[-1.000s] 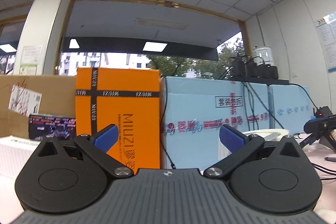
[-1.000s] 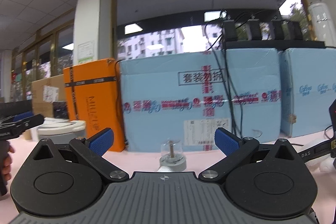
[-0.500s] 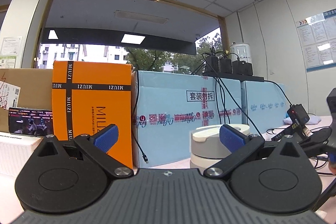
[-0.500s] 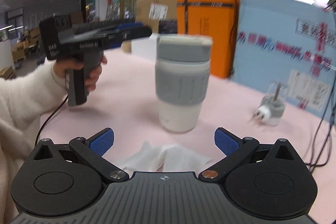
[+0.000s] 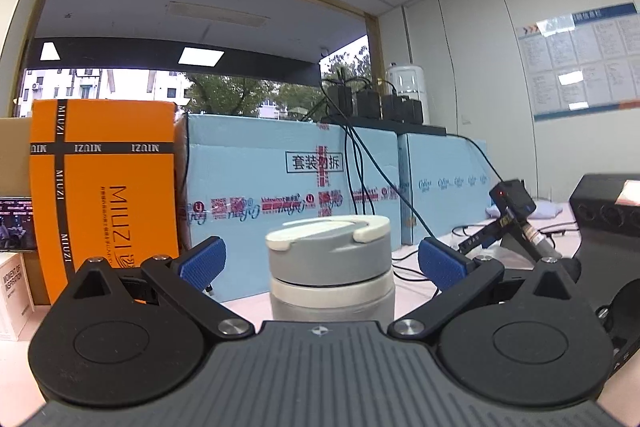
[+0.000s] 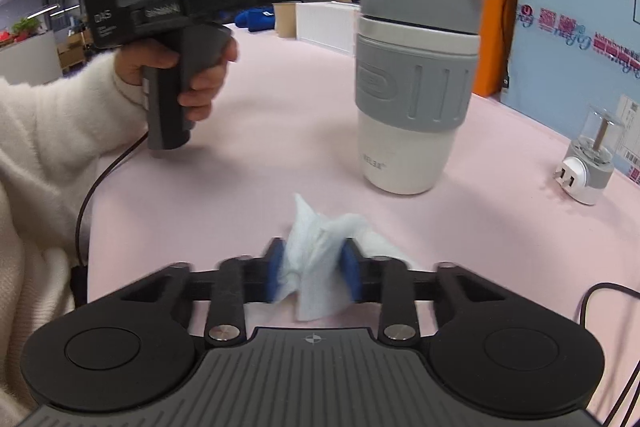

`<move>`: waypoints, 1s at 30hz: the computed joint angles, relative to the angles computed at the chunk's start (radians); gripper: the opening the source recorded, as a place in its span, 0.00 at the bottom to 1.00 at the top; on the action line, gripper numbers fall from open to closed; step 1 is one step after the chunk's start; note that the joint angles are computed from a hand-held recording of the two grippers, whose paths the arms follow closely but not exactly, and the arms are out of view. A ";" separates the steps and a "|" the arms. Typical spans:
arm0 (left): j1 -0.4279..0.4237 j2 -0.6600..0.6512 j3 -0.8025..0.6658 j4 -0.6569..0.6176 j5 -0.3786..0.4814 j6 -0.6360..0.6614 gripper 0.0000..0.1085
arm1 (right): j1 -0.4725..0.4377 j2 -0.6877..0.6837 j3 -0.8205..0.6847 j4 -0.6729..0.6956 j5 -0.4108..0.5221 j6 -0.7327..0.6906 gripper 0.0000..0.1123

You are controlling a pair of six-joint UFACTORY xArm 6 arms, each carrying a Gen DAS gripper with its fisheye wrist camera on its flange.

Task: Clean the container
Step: 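Grasp the grey mug with the left gripper while the right gripper wipes its lid with the tissue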

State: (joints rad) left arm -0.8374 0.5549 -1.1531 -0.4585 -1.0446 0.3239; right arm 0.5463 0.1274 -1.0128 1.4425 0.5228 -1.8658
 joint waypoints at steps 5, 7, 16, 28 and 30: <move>-0.003 0.037 -0.064 -0.020 0.051 0.032 0.95 | -0.072 -0.105 0.062 0.355 0.112 -0.284 0.09; -0.010 0.062 -0.110 -0.056 0.087 0.076 0.95 | -0.143 -0.161 0.101 0.558 0.258 -0.400 0.09; -0.035 0.138 -0.254 -0.220 0.148 0.257 0.93 | -0.070 0.007 -0.192 0.801 0.166 -0.309 0.09; -0.030 0.124 -0.222 -0.169 0.143 0.229 0.77 | 0.084 0.140 -0.392 1.053 -0.235 -0.661 0.09; -0.030 0.124 -0.220 -0.168 0.142 0.227 0.77 | 0.073 0.137 -0.392 1.161 -0.247 -0.754 0.09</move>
State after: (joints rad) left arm -0.8679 0.6785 -1.3729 -0.6261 -0.9026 0.5512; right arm 0.6189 0.2648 -1.4052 2.6036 0.2756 -2.6199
